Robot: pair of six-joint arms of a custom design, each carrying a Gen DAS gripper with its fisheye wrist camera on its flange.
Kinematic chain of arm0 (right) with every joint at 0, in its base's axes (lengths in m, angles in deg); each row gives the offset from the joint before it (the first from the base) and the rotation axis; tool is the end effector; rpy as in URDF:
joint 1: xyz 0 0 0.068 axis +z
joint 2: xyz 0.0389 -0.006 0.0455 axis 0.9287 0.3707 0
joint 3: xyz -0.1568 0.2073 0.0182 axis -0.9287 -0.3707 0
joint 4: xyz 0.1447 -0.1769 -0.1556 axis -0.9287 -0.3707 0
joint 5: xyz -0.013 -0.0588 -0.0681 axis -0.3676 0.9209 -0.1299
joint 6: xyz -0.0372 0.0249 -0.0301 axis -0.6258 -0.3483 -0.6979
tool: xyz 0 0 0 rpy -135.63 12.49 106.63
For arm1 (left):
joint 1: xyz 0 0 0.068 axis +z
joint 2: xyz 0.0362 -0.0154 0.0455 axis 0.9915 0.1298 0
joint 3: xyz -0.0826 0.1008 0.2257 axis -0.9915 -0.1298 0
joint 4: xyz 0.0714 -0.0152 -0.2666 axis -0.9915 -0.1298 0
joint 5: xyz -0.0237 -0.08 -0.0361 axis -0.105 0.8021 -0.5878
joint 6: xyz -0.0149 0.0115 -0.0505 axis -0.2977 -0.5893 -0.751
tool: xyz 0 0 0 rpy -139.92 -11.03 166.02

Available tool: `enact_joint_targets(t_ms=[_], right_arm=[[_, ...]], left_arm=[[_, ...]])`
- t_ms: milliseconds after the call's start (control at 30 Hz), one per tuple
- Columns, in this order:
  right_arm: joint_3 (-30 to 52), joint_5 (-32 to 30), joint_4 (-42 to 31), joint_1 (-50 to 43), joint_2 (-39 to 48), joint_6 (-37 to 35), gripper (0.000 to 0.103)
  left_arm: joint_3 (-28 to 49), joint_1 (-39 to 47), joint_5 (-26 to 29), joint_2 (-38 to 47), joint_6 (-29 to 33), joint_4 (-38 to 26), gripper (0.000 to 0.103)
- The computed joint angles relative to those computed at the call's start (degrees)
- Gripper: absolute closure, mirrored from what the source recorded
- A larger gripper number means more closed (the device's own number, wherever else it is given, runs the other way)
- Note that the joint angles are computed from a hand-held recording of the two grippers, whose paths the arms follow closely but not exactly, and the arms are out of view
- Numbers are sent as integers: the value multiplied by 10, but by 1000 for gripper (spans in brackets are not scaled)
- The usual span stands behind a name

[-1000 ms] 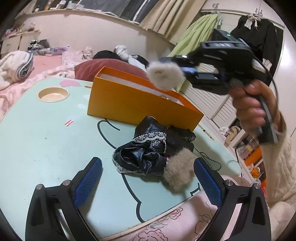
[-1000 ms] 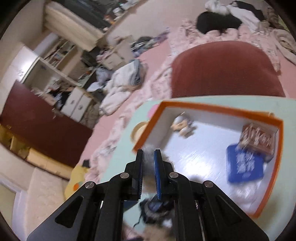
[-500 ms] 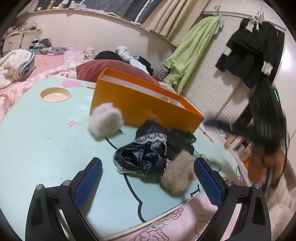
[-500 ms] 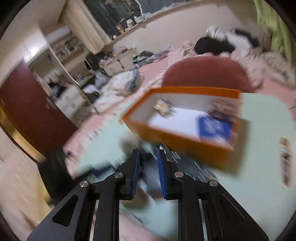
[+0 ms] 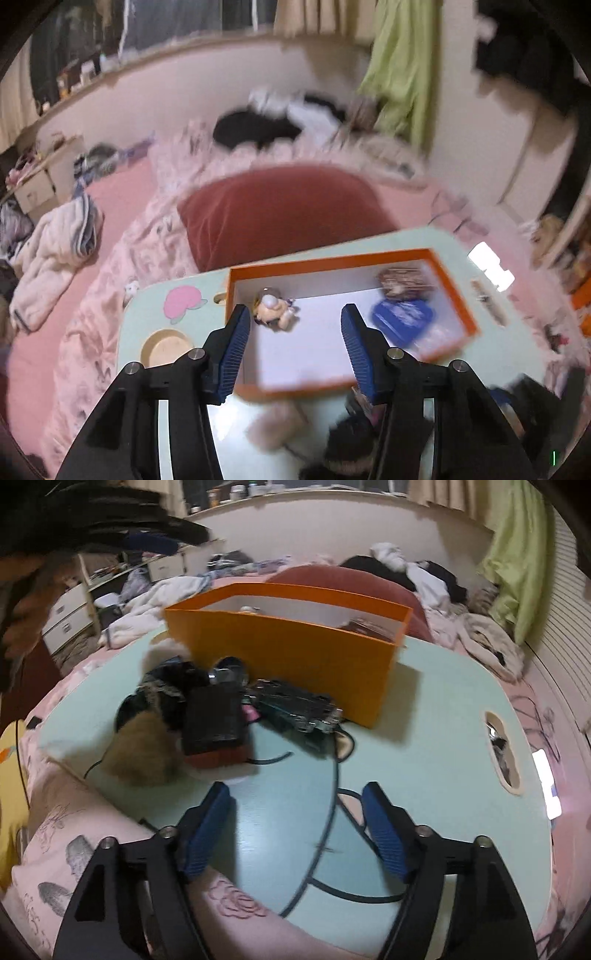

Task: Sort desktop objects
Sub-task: 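Grasp the white-haired figurine in the box with the left gripper, place it on the table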

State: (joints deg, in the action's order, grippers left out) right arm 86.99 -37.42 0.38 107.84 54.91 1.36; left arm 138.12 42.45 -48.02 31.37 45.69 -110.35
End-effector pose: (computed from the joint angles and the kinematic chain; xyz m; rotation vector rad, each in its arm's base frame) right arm 0.1789 0.1418 0.2292 -0.5969 2.3708 0.2087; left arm 0.2763 -0.2121 0.3745 -0.0364 2.4301 0.0253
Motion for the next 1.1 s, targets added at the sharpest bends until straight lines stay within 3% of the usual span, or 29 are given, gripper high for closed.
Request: enact_joint_targets(t_ms=[67, 200, 300, 367, 467, 533, 667, 733, 867, 967, 1100], right_arm=[[0, 0, 21, -1, 21, -4, 27], [7, -5, 39, -5, 42, -8, 27], [0, -7, 53, -4, 45, -9, 27], [-2, -12, 74, -8, 61, -14, 27], [0, -18, 97, -12, 83, -16, 26], [6, -21, 97, -17, 89, -19, 26], [8, -22, 99, -18, 93, -20, 26], [12, -24, 114, -21, 112, -22, 26], [13, -32, 122, -34, 121, -33, 26], [26, -30, 124, -32, 136, -31, 26], [14, -33, 120, -37, 120, -35, 26]], left_arm=[[94, 38, 28, 97, 0, -49, 60], [184, 85, 93, 207, -15, -106, 60], [160, 104, 119, 222, -33, -86, 60], [156, 92, 77, 230, -22, -86, 59], [221, 73, 26, 286, -9, -142, 59], [208, 62, -13, 286, 5, -138, 64], [84, 71, 59, 183, 16, -29, 65], [2, 69, 68, 101, 13, 49, 65], [-119, 38, 79, -65, -10, 140, 64], [-182, -11, 64, -150, -42, 160, 64], [-246, -79, 28, -188, -91, 160, 64]])
